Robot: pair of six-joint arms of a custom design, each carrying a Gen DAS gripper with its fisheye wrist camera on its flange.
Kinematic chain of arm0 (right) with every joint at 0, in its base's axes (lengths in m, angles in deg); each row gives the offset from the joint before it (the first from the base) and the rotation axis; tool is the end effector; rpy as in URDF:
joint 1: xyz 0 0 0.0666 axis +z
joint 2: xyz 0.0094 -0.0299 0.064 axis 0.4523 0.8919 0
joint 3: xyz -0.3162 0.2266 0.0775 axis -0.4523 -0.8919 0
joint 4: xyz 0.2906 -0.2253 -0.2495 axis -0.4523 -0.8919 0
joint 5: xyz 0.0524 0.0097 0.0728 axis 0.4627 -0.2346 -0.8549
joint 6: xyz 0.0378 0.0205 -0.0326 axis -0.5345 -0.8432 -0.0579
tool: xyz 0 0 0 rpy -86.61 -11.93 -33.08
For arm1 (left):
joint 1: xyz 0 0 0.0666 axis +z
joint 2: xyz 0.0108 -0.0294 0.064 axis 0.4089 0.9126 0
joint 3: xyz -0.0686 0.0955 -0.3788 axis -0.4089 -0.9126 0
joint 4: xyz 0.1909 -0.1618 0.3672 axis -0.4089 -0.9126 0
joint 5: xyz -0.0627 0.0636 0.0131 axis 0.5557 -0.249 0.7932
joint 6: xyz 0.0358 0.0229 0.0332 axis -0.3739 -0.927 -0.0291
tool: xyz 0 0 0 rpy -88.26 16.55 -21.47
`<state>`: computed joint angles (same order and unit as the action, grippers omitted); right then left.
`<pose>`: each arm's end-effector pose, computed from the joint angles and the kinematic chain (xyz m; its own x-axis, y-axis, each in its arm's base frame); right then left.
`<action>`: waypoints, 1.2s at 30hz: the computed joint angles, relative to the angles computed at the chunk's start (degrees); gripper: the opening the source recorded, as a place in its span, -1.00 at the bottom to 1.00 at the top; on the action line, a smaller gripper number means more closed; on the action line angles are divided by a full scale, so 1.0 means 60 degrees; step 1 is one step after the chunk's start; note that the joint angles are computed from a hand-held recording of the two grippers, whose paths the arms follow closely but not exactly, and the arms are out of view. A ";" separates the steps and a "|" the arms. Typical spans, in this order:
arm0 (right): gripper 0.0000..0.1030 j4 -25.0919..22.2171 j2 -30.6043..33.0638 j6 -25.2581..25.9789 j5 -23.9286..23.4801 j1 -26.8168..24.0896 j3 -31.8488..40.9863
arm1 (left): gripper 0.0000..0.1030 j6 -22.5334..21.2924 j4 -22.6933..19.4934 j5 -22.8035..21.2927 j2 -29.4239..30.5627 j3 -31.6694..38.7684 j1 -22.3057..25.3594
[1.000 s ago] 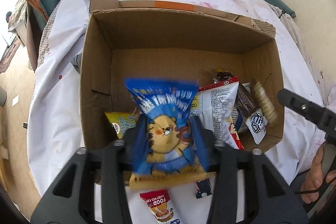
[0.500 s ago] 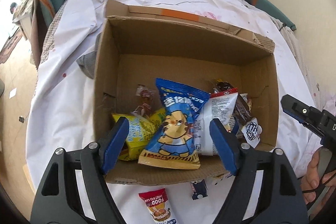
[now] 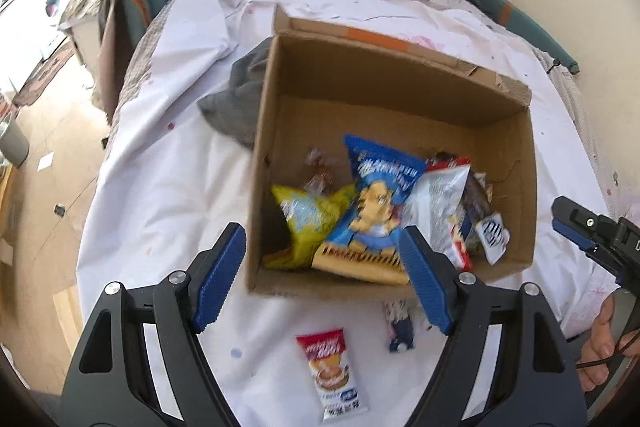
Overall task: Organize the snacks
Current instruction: 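Withdraw both tools from the box toward the remaining snacks, then grasp the red-and-white FOOD rice cake packet with the left gripper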
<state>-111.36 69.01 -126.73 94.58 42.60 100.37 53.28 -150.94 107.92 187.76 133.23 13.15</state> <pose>0.4509 0.1193 0.4101 -0.5261 0.6962 -0.4884 0.5178 0.7178 0.4655 0.6462 -0.1388 0.4138 -0.7502 0.4051 -0.5226 0.5610 0.8083 -0.1788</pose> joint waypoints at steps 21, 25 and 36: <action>0.25 -0.1849 -0.0182 -0.0609 0.0743 0.0933 -0.0233 | 0.31 -0.0538 -0.1093 -0.1637 -0.0755 -0.2445 -0.0360; 0.25 -0.1863 -0.0286 -0.0946 0.0235 0.0742 -0.0467 | -0.10 -0.0451 -0.1546 -0.1903 -0.0520 -0.2452 -0.0425; 0.30 -0.1382 -0.0014 -0.1289 -0.1112 0.0480 -0.0615 | -0.49 -0.0799 -0.2477 -0.1433 -0.0399 -0.1696 -0.0120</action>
